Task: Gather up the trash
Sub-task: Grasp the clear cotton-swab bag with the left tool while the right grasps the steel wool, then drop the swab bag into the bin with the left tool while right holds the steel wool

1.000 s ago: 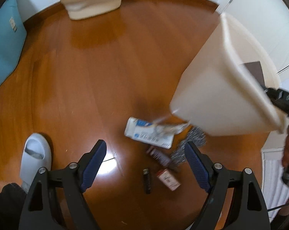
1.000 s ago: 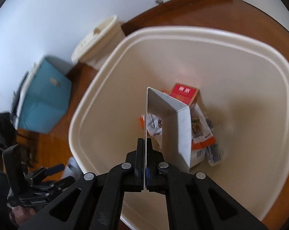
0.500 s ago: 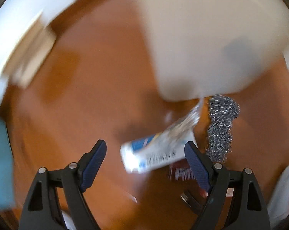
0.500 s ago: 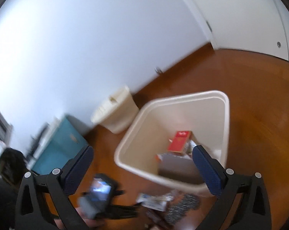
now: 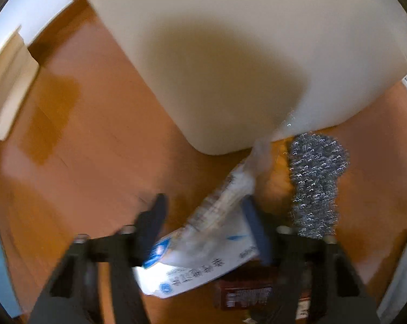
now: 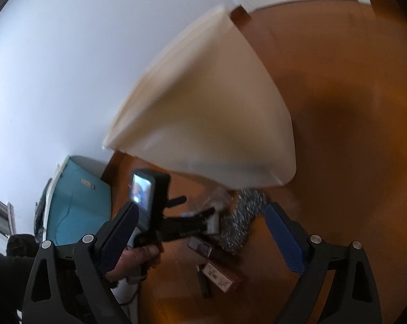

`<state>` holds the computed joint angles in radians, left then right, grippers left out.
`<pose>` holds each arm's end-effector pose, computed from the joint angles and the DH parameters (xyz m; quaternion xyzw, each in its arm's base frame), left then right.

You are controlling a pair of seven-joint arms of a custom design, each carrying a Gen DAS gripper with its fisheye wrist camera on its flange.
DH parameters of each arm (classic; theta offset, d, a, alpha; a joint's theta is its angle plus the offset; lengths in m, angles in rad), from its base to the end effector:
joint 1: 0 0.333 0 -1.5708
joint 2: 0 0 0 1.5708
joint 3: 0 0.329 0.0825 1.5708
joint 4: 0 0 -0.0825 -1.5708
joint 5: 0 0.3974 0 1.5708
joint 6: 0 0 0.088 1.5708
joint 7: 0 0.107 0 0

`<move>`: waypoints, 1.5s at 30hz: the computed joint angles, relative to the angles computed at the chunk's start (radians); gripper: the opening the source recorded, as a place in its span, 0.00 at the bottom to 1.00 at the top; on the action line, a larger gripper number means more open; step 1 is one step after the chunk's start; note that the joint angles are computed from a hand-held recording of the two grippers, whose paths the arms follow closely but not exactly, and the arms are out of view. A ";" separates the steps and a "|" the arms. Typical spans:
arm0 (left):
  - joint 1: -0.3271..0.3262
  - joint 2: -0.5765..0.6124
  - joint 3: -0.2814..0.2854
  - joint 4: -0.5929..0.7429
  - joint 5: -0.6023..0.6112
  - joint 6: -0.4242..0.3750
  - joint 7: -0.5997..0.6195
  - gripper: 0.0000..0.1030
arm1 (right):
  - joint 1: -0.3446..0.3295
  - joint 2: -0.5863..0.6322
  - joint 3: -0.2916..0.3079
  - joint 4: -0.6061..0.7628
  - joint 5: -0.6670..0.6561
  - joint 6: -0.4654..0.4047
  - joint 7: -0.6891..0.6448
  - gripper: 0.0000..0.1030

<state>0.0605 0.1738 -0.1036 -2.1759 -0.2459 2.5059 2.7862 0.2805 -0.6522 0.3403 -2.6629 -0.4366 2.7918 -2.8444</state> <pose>0.5819 -0.0225 0.3307 -0.2467 0.9619 -0.1026 0.0580 0.3117 0.2603 0.5129 -0.3101 0.8558 -0.0737 0.4074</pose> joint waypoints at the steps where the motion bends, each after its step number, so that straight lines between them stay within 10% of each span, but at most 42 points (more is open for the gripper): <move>1: 0.000 0.000 0.002 0.011 0.002 -0.035 -0.012 0.24 | 0.000 0.034 0.001 -0.001 0.003 0.013 0.002 0.85; 4: 0.007 -0.013 0.005 0.020 -0.019 -0.090 -0.031 0.12 | -0.015 0.160 0.000 0.008 0.019 0.082 0.045 0.66; 9: 0.046 -0.077 0.026 0.034 -0.110 -0.206 -0.048 0.11 | -0.046 0.298 0.026 0.081 -0.054 0.068 0.104 0.63; 16: 0.095 -0.188 0.078 -0.012 -0.178 -0.257 -0.128 0.10 | 0.049 0.450 -0.052 0.231 -0.073 -0.128 0.068 0.63; 28: 0.122 -0.220 0.097 0.007 -0.174 -0.271 -0.183 0.11 | 0.181 0.655 -0.145 0.448 -0.033 -0.367 -0.163 0.34; 32: 0.120 -0.269 0.100 -0.016 -0.186 -0.262 -0.187 0.11 | 0.198 0.643 -0.158 0.435 -0.063 -0.340 -0.204 0.15; 45: 0.012 -0.404 0.109 0.162 -0.397 -0.479 -0.094 0.11 | 0.212 0.310 -0.058 0.258 -0.142 -0.454 -0.092 0.13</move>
<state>0.0727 -0.2303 0.0058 -2.0142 -0.6427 2.0269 2.6918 0.4923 -0.3426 0.2820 -2.4051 -0.5786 2.3375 -2.9362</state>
